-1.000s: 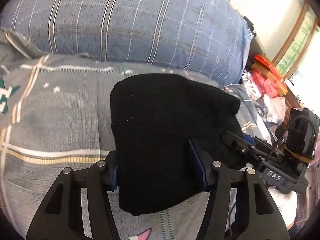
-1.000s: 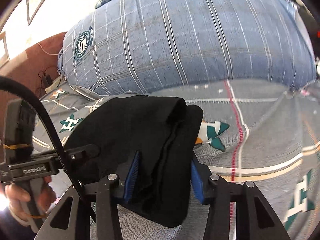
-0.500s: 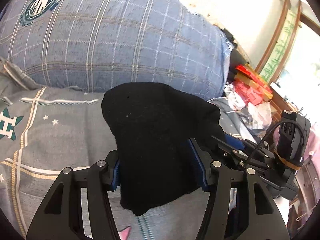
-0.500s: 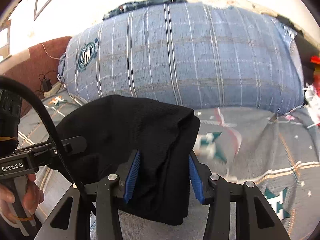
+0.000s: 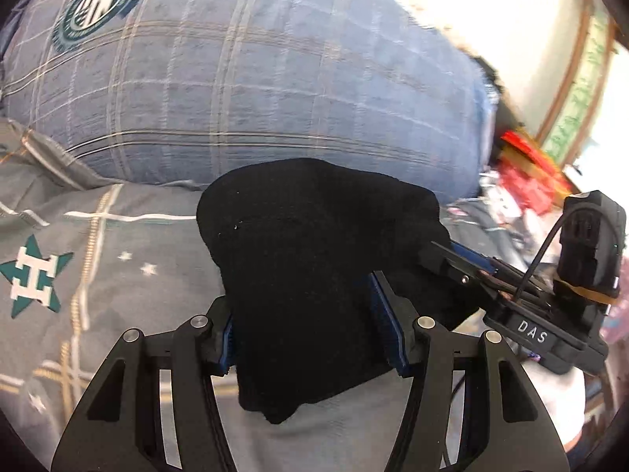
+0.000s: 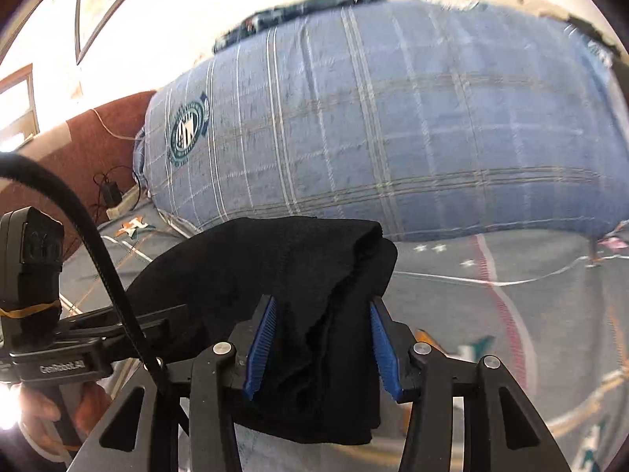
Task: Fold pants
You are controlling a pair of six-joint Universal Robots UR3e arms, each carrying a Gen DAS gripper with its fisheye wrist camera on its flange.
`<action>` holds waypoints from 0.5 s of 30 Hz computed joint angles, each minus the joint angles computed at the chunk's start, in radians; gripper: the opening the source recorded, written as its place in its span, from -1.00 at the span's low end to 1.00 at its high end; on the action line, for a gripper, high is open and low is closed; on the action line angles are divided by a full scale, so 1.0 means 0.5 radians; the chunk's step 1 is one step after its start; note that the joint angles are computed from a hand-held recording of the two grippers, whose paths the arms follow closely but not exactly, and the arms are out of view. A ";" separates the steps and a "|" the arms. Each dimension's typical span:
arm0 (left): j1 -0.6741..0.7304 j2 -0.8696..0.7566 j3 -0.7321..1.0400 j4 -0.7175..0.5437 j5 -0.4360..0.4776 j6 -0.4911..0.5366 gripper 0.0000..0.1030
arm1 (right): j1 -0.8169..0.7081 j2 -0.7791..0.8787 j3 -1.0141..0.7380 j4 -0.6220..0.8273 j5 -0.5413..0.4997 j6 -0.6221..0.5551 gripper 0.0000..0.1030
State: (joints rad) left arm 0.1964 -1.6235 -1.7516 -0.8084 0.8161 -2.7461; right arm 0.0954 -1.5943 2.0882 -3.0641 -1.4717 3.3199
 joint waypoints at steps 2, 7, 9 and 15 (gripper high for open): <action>-0.011 -0.144 0.044 0.083 0.067 -0.045 0.11 | 0.018 0.242 -0.134 -0.026 -0.002 0.006 -0.11; -0.077 -0.403 0.049 0.272 0.328 -0.131 0.16 | 0.122 0.747 -0.406 0.015 -0.187 0.005 0.01; -0.066 -0.437 0.039 0.285 0.345 -0.148 0.40 | 0.101 0.768 -0.279 -0.212 -0.142 0.023 0.09; -0.071 -0.277 -0.145 0.452 0.476 -0.184 0.53 | 0.084 0.547 -0.102 -0.175 -0.133 0.082 0.15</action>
State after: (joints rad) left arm 0.1610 -1.7621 -1.8242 -0.5822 1.0540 -2.8381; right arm 0.1376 -1.3207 2.0373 -3.1517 -1.5380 3.3608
